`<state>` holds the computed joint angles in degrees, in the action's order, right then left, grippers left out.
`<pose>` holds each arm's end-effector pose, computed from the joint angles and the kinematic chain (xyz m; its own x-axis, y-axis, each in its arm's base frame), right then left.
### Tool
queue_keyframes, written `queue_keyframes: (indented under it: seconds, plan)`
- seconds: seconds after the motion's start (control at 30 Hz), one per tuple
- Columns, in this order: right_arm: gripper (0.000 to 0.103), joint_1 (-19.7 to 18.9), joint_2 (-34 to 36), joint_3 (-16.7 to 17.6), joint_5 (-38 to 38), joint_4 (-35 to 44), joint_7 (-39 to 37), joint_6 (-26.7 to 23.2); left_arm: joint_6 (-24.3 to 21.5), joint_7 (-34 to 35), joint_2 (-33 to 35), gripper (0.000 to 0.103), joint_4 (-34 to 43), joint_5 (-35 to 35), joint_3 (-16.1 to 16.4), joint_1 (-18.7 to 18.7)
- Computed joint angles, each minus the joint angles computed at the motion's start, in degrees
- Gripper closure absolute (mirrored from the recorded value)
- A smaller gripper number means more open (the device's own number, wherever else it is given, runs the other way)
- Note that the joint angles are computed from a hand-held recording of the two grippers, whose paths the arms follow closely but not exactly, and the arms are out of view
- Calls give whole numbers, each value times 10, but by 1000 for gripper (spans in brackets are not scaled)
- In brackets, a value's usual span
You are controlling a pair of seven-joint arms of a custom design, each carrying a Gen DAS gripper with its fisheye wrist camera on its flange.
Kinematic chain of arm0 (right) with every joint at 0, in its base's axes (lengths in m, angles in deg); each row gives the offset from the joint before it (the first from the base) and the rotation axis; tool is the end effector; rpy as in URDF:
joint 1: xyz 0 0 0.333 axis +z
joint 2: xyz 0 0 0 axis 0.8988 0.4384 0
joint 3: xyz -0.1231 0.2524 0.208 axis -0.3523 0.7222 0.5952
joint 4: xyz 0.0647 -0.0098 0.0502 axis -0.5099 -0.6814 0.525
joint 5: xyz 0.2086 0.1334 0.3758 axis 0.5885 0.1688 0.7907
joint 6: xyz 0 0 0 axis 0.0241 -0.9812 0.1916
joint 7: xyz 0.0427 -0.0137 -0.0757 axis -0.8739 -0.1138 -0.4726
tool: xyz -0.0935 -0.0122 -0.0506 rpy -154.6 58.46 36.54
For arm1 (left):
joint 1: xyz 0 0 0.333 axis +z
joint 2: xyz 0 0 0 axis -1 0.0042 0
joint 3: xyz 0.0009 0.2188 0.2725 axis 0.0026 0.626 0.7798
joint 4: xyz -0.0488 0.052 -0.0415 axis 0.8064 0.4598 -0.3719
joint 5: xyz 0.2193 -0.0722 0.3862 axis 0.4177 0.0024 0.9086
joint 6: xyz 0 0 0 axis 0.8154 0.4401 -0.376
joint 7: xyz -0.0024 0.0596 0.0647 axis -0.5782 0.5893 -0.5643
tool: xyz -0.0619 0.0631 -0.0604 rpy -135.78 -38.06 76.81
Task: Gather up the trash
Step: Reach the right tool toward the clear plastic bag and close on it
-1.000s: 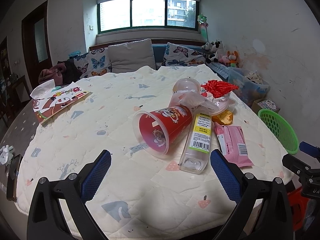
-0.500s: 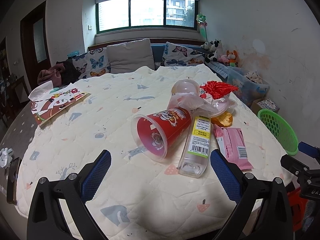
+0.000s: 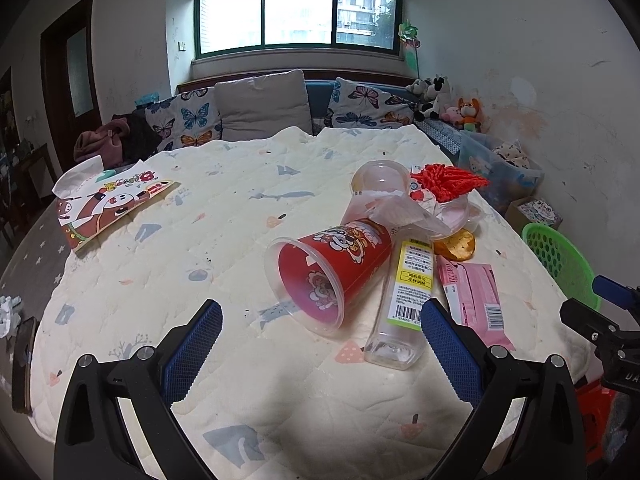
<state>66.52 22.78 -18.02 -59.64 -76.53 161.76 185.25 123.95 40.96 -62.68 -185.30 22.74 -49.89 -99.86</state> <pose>0.4190 0.2349 0.5430 -0.0010 -0.9971 -0.0758 -0.6553 0.0579 -0.7531 0.4510 -0.2306 0.5441 -0.1649 -0.9860 0.0253 -0.6383 0.0871 -0.7649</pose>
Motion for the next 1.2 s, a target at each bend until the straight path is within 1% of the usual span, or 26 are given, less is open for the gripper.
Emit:
queue_keyframes:
  seconds: [0.13,0.2,0.37,0.43,0.6,0.73,0.77,0.83,0.93,0.97,1.0,1.07,1.1,1.13,1.17,1.2]
  plan:
    - [12,4,20,-8,-2,13,-16,10,-2,7,8,7,5,-8,7,-4]
    - [15,7,33,-14,0,21,-25,18,-6,6,13,7,9,-8,6,-2]
    - [19,27,65,-37,16,41,-63,36,-12,14,25,7,19,-19,13,-5]
    - [22,33,79,-41,20,51,-78,41,-14,13,30,7,23,-20,12,-3]
    - [29,60,117,-65,41,80,-134,53,-17,19,40,7,29,-26,15,-5]
    - [30,84,142,-85,66,99,-182,64,-25,24,44,7,34,-29,16,-5]
    - [32,89,152,-89,71,107,-196,65,-25,31,45,7,34,-34,20,-9]
    - [33,102,169,-97,83,121,-223,70,-27,28,47,7,35,-27,15,-3]
    - [36,122,198,-110,105,147,-267,69,-27,32,52,8,38,-35,20,-5]
    - [37,132,209,-117,119,156,-288,66,-27,35,54,9,38,-38,22,-6]
    - [38,141,216,-123,131,163,-306,64,-27,39,56,13,39,-44,25,-9]
    - [41,139,237,-119,111,184,-304,56,-30,55,60,17,41,-62,35,-18]
    - [43,142,246,-121,109,194,-308,54,-29,61,62,17,42,-70,38,-20]
    - [44,146,254,-124,108,201,-310,53,-28,66,64,18,42,-77,40,-22]
    - [45,149,262,-128,109,208,-312,50,-25,73,65,22,42,-84,42,-24]
    - [48,153,272,-131,110,218,-314,45,-21,78,66,24,41,-89,43,-24]
